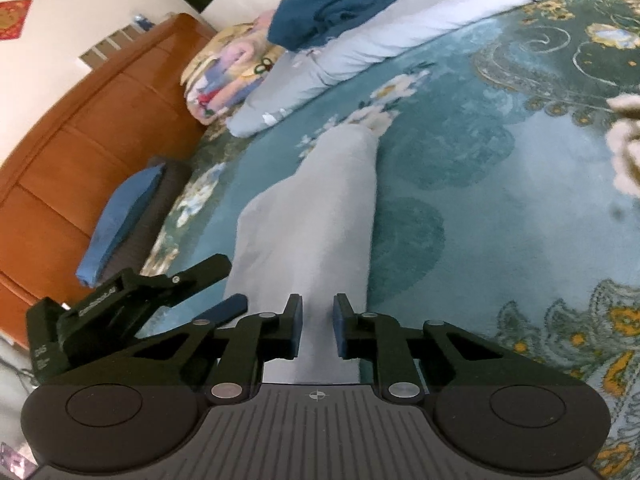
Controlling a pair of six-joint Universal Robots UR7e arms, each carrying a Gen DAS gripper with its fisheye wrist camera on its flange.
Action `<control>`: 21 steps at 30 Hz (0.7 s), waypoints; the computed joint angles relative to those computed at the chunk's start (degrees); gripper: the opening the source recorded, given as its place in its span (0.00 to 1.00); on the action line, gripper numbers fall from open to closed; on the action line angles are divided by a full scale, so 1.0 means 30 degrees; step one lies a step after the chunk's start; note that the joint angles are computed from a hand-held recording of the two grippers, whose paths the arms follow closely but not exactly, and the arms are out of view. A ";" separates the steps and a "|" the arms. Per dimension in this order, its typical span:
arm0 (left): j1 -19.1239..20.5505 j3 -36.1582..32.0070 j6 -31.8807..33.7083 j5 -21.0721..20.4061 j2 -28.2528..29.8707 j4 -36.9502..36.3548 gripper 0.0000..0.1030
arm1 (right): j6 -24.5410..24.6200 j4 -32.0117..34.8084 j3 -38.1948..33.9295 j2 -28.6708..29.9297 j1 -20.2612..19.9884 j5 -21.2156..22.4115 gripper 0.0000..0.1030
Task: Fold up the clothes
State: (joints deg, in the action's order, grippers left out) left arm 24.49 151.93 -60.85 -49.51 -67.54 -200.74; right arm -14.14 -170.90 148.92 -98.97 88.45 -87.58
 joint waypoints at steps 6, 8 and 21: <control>0.0093 -0.0269 0.0054 -0.0083 -0.0090 0.0980 0.54 | -0.0851 0.0759 -0.0030 -0.0201 0.0166 0.0236 0.14; 0.0138 -0.0295 -0.0014 -0.0153 -0.0123 0.1163 0.54 | -0.0754 0.0931 -0.0017 -0.0187 0.0060 -0.0143 0.14; 0.0000 -0.0258 0.0245 0.0104 -0.0169 0.1064 0.54 | -0.0259 0.1966 0.0138 -0.0764 -0.1314 0.0752 0.15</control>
State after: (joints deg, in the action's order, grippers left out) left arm 24.49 151.15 -60.12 -49.19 -68.05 -197.55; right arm -14.91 -165.00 149.33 -101.26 84.51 -85.33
